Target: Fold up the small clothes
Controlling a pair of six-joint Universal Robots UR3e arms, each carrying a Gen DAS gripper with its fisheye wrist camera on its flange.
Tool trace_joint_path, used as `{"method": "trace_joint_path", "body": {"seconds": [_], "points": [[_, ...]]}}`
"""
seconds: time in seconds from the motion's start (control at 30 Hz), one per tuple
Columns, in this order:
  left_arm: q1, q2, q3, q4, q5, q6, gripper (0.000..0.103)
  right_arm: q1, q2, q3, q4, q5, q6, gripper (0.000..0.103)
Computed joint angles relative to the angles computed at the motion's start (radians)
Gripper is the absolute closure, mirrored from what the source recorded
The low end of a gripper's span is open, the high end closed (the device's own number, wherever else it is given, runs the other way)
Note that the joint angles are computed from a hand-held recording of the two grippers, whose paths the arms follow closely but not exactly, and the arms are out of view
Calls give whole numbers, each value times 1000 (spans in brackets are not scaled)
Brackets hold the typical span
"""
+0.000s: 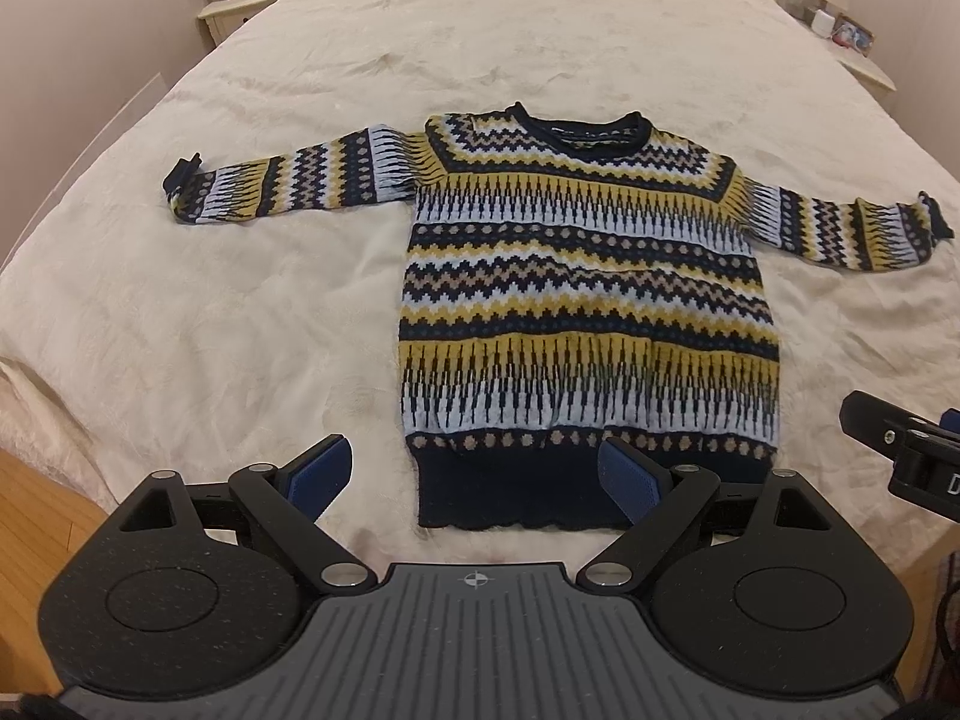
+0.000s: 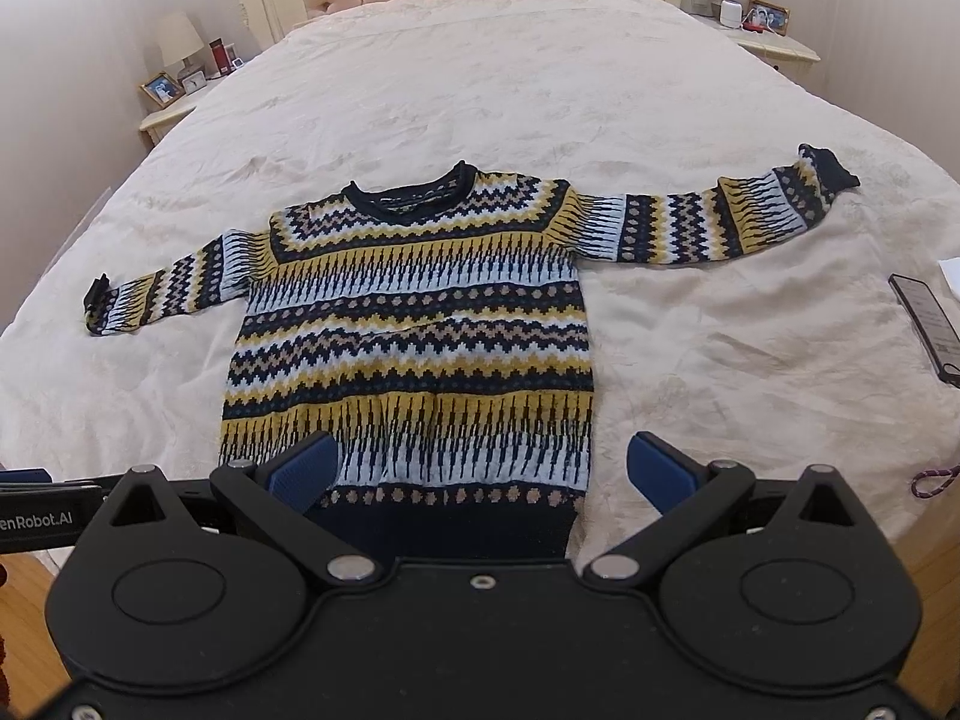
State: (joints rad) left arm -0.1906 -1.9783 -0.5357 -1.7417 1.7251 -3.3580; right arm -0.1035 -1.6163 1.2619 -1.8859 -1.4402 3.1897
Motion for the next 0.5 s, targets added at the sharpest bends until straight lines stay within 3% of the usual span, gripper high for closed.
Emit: {"method": "trace_joint_path", "body": {"seconds": [0.5], "points": [[-9, -54, 84, -43, 2, -6, 13, -7, 13, 0, -2, 16, -1, 1]]}}
